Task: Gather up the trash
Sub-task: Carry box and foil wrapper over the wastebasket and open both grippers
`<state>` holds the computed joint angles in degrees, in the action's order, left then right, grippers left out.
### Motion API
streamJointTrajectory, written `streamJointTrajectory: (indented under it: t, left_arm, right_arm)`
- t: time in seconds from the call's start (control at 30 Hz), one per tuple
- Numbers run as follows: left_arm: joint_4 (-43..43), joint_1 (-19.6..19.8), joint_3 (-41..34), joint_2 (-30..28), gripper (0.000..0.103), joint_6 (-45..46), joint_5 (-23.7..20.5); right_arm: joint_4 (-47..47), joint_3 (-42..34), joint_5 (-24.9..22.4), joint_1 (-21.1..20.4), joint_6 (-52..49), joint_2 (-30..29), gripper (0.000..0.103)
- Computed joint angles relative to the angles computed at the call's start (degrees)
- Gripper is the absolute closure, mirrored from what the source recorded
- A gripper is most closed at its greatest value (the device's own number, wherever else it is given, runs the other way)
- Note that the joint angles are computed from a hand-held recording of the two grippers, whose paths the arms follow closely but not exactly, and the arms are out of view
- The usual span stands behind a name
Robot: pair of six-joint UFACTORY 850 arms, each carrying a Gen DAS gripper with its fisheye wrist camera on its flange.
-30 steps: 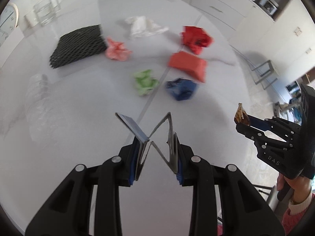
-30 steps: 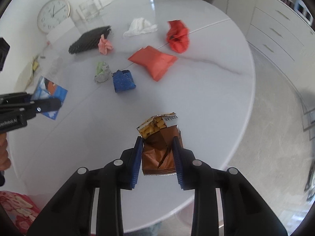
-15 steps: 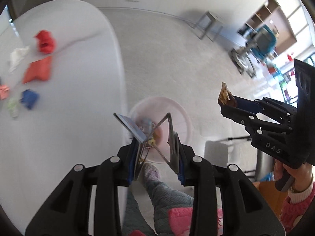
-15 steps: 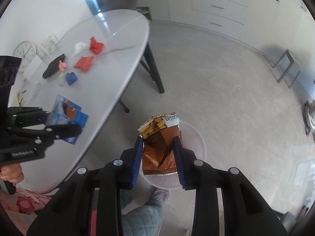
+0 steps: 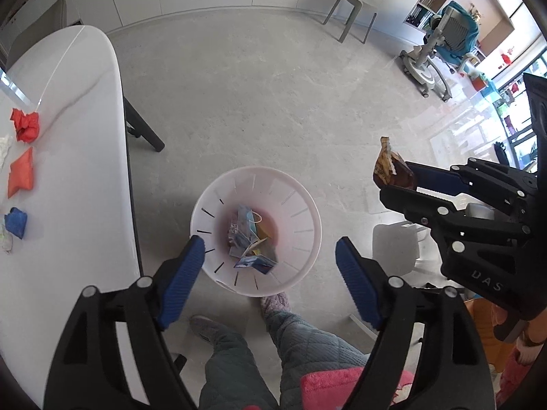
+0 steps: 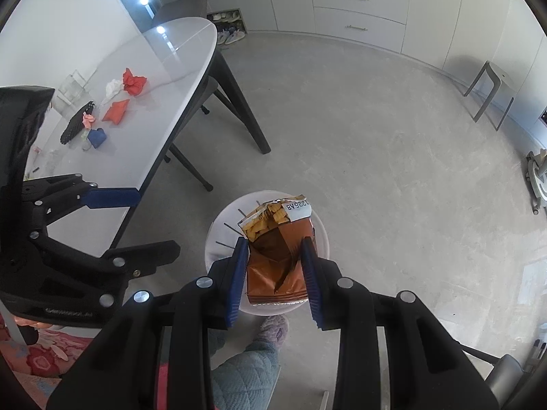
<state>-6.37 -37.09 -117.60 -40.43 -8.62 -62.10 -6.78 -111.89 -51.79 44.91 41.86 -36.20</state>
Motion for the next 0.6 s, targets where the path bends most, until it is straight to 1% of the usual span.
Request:
streamJointTrajectory:
  t: [0.07, 0.2, 0.27, 0.33, 0.4, 0.43, 0.47, 0.57, 0.6]
  left_arm:
    - [0.7, 0.5, 2.6, 2.1, 0.026, 0.1, 0.2]
    - [1.5, 0.9, 3.6, 3.0, 0.026, -1.4, 0.1]
    - [2.2, 1.3, 5.8, 4.9, 0.025, -2.4, 0.7]
    - [3.4, 1.7, 7.2, 6.3, 0.022, -4.0, 1.1]
    - [4.6, 2.1, 8.2, 7.4, 0.022, -5.4, 1.1]
    - [5.0, 2.3, 9.0, 8.1, 0.022, -6.0, 1.2]
    - [5.6, 2.5, 9.7, 8.6, 0.022, -6.7, 1.3]
    - [6.5, 3.7, 12.0, 10.5, 0.022, -8.3, 1.3]
    - [6.5, 3.9, 12.1, 10.7, 0.022, -8.6, 1.3]
  right_arm:
    - [0.7, 0.8, 0.6, -0.3, -0.6, 0.4, 0.070]
    - [1.4, 0.1, 0.9, -0.4, -1.4, -0.3, 0.070]
    - [2.0, -0.6, 0.8, -0.5, -2.1, -1.0, 0.069]
    - [2.6, -2.3, 0.0, -0.5, -3.0, -2.3, 0.068]
    - [3.9, -4.0, -0.9, -0.5, -4.4, -3.7, 0.055]
    - [4.1, -5.2, -1.6, -0.4, -4.7, -4.7, 0.039]
    - [4.3, -6.4, -2.4, -0.3, -4.9, -5.5, 0.030]
    - [4.1, -10.3, -4.4, 0.1, -4.9, -8.0, 0.016]
    - [3.4, -12.2, -5.6, 0.3, -4.4, -9.0, 0.013]
